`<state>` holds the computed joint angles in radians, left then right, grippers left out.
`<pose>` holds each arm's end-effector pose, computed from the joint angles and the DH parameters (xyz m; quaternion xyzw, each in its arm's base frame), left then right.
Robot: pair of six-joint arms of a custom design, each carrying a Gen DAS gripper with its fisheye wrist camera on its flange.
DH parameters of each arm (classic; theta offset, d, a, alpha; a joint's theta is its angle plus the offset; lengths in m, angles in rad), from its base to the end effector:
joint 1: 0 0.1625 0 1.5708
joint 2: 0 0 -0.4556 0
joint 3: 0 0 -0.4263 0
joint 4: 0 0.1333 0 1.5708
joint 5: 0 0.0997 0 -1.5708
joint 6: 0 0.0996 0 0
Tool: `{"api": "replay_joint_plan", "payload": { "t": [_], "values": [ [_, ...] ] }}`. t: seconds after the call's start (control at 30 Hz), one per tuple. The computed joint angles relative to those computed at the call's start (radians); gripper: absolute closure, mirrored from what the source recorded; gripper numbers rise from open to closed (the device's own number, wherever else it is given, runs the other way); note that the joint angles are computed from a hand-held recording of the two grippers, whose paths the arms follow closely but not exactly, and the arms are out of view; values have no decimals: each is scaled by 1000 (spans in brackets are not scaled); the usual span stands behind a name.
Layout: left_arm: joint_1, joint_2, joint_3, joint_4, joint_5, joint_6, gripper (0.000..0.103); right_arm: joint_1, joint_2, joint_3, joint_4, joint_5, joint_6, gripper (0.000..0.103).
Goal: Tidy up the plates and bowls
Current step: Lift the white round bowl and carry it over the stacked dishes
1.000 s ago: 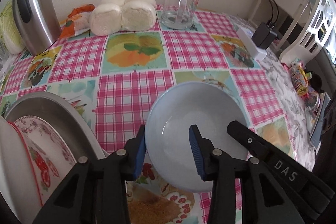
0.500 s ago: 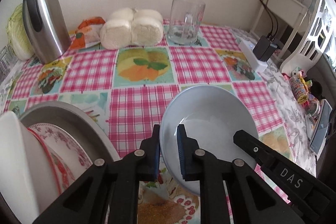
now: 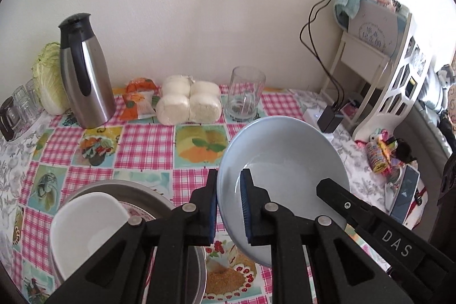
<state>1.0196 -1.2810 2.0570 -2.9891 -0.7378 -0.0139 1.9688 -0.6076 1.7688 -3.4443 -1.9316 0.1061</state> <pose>-0.1140 -0.5807 0.3066 0.1072 0.8705 -0.3843 0.2882 0.3541 -0.5890 0.0262 0.0722 -0.9213 0.3741 0.0773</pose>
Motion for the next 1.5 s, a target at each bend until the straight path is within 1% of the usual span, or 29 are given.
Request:
{"api": "replay_joint_plan", "payload": {
  "t": [0.17, 0.4, 0.6, 0.83, 1.07, 1.2, 1.27, 1.4, 1.5],
  "values": [
    [-24, -64, 32, -15, 17, -5, 88, 46, 0, 2, -28, -13, -17, 93],
    [-50, -150, 64, -27, 40, 7, 88, 95, 9, -1, -42, -6, -33, 93],
    [-51, -202, 80, -15, 43, 3, 88, 124, 22, -12, -39, -7, -32, 92],
    [-59, -266, 122, -19, 72, -32, 88, 154, 43, -28, -20, -2, -35, 92],
    [-34, -352, 155, -5, 50, -73, 88, 188, 73, -56, 23, 7, -57, 92],
    [-22, -399, 171, -8, 60, -75, 88, 206, 99, -80, 59, 22, -68, 92],
    [-8, -416, 174, 3, 56, -86, 88, 217, 114, -92, 72, 21, -75, 92],
    [36, -449, 177, 33, 25, -126, 88, 229, 140, -116, 109, 23, -79, 91],
    [60, -455, 176, 47, 15, -140, 88, 237, 159, -137, 143, 13, -78, 91]
  ]
}}
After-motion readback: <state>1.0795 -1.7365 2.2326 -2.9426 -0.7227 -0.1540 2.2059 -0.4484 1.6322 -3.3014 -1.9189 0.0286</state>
